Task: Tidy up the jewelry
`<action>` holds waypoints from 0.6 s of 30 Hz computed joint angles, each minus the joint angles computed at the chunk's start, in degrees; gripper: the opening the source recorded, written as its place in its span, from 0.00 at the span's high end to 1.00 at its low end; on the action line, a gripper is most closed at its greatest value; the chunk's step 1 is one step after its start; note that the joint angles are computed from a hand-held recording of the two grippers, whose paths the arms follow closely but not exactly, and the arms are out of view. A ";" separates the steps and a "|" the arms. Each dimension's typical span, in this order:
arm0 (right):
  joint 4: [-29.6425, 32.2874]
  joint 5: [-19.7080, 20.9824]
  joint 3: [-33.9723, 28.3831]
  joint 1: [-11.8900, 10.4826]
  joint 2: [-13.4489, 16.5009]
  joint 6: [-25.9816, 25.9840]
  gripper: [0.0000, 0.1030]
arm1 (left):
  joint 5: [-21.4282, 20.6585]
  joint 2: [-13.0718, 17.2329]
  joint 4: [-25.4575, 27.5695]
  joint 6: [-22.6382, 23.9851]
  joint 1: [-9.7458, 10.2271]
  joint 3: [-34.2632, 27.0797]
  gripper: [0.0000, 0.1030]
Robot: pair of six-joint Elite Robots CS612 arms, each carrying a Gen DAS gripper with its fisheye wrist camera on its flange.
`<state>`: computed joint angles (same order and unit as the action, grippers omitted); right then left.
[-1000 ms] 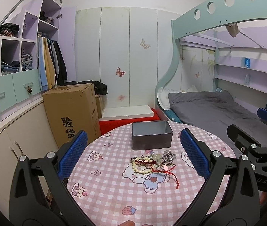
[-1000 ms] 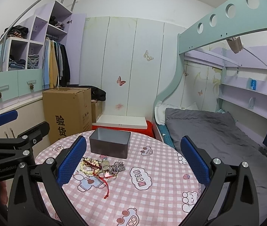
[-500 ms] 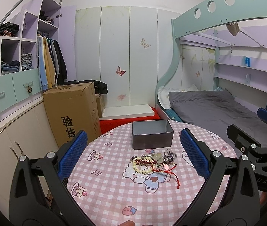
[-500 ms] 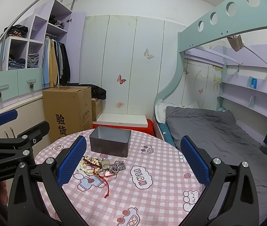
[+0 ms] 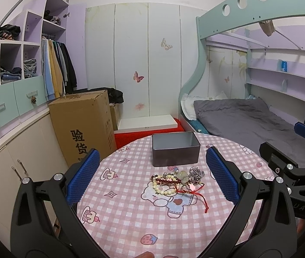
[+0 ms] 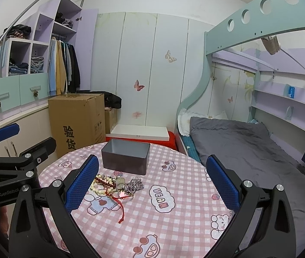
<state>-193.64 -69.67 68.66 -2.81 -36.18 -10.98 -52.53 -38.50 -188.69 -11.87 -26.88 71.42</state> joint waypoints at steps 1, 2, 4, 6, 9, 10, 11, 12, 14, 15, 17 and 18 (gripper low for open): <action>0.43 -0.07 -0.20 0.02 0.10 -0.09 0.07 | -0.09 0.08 0.41 -0.19 0.05 -0.14 0.06; 0.95 -0.14 -0.44 0.05 0.22 -0.20 0.07 | -0.26 0.17 0.90 -0.38 0.15 -0.33 0.06; 1.90 -0.32 -0.83 0.14 0.45 -0.44 0.07 | -0.67 0.47 2.41 -0.92 0.37 -1.00 0.06; 2.86 -0.46 -1.28 0.21 0.73 -0.65 0.07 | -0.77 0.71 3.08 -1.18 0.49 -1.22 0.06; 4.69 -0.58 -2.12 0.36 1.25 -1.06 0.07 | -1.40 1.21 4.92 -1.93 0.79 -1.97 0.06; 5.47 -0.65 -2.43 0.41 1.43 -1.18 0.07 | -1.99 1.43 5.96 -2.44 0.99 -2.37 0.06; 6.65 -0.82 -2.95 0.48 1.71 -1.42 0.07 | -2.65 1.63 7.30 -3.10 1.21 -2.79 0.06; 7.83 -0.93 -3.44 0.53 1.96 -1.69 0.07 | -3.27 1.86 8.46 -3.71 1.40 -3.16 0.06; 9.94 -1.19 -4.23 0.62 2.44 -2.15 0.07 | -4.57 2.15 10.42 -4.86 1.78 -3.66 0.06; 10.68 -1.30 -4.63 0.66 2.68 -2.28 0.07 | -5.41 2.39 11.71 -5.60 2.03 -4.11 0.06; 12.39 -1.60 -5.48 0.81 3.16 -2.56 0.07 | -6.77 2.96 13.92 -6.65 2.45 -5.07 0.06; 13.12 -1.80 -5.93 0.88 3.44 -2.67 0.07 | -7.13 3.10 14.43 -6.94 2.60 -5.25 0.06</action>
<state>-180.52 -71.47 62.73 -1.93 -32.74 -13.64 -59.66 -35.40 -174.26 -18.81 -24.28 66.18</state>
